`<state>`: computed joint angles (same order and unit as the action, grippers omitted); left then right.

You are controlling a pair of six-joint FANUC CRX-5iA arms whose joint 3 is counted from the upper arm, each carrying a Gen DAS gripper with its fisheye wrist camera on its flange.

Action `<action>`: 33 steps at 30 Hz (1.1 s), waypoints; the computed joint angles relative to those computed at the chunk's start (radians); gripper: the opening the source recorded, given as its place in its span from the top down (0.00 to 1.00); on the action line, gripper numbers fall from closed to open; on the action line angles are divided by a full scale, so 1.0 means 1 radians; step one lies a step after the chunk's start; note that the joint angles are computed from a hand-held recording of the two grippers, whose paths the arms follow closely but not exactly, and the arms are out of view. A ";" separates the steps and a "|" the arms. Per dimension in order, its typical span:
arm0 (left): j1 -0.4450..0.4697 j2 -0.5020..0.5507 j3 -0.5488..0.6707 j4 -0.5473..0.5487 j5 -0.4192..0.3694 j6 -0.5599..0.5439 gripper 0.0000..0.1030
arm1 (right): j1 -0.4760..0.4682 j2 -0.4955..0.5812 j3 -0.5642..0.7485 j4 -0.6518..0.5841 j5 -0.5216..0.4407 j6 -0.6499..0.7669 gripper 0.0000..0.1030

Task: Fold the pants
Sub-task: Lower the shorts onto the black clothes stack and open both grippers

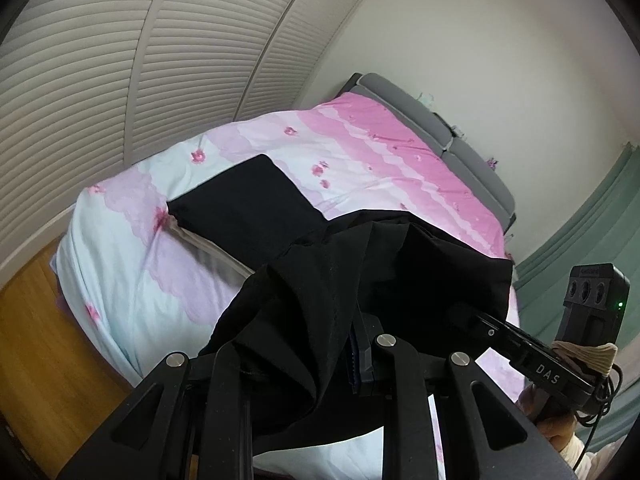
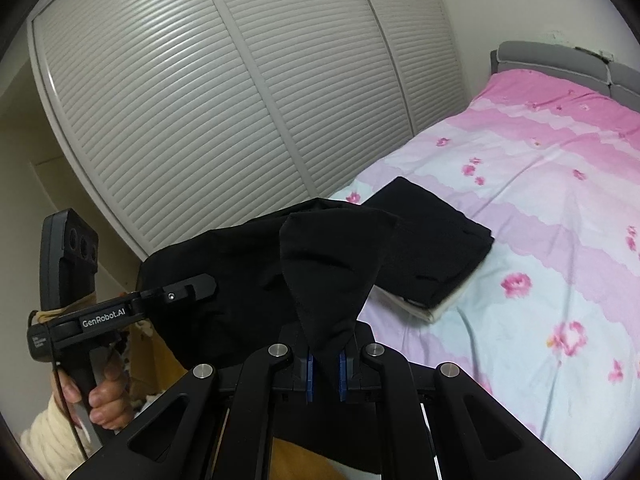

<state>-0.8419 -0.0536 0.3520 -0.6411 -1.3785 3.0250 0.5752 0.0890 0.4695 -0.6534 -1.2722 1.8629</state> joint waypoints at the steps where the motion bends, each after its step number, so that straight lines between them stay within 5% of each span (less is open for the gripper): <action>1: 0.030 -0.009 -0.011 0.017 0.017 -0.025 0.77 | 0.002 0.025 0.026 -0.006 -0.008 -0.007 0.91; 9: 0.301 -0.100 -0.147 0.241 0.221 -0.281 0.77 | 0.049 0.138 0.146 0.032 0.039 -0.102 0.91; 13: 0.508 -0.131 -0.244 0.487 0.367 -0.582 0.77 | 0.086 0.183 0.183 0.087 0.089 -0.195 0.91; 16: 0.644 -0.113 -0.279 0.698 0.407 -0.851 0.77 | 0.135 0.208 0.191 0.178 0.156 -0.311 0.91; 25: 0.874 0.077 -0.173 1.039 0.299 -1.360 0.77 | 0.219 0.323 0.290 0.372 0.234 -0.623 0.91; 33: 0.941 0.298 -0.032 1.133 0.210 -1.551 0.77 | 0.205 0.518 0.515 0.421 0.156 -0.788 0.91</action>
<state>0.0990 0.2447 0.3205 0.4916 -1.1688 1.4738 0.7801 0.6074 0.9841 -0.2328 -1.1166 1.0754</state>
